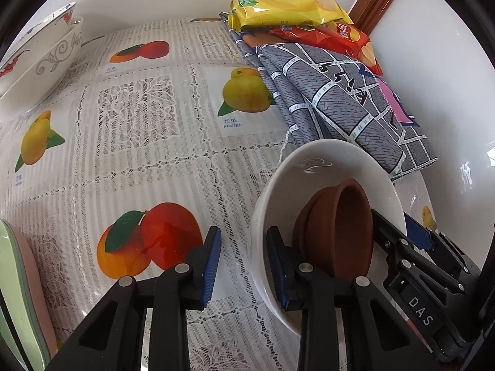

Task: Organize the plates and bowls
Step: 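Close the left tool on the white bowl rim while the right tool grips the rim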

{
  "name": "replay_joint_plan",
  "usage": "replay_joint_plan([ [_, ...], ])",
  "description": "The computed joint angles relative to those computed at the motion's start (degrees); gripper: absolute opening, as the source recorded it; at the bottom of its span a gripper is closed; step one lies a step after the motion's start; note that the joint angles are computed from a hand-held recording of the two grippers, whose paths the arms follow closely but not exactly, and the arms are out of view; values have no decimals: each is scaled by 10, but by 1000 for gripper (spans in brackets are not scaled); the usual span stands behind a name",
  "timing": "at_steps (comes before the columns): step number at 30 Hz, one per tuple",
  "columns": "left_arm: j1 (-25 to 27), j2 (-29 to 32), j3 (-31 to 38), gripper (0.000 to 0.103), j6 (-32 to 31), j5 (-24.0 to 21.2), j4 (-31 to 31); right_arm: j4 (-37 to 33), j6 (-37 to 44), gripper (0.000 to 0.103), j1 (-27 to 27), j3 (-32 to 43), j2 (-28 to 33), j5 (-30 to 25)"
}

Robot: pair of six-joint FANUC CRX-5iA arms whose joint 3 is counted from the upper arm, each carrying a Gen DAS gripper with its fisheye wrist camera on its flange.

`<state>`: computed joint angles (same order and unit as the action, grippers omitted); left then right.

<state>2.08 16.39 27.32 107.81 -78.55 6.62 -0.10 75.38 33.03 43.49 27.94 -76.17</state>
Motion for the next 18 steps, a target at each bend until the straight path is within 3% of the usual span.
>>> replay_joint_plan([
  [5, -5, -3, -5, 12, -4, 11, 2, -27, 10, 31, -5, 8, 0, -2],
  [9, -8, -4, -3, 13, 4, 13, -6, -70, 11, 10, -15, 15, -2, -3],
  [18, -12, -16, -13, 12, 15, 18, -12, -64, -11, 10, -9, -5, -17, 0],
])
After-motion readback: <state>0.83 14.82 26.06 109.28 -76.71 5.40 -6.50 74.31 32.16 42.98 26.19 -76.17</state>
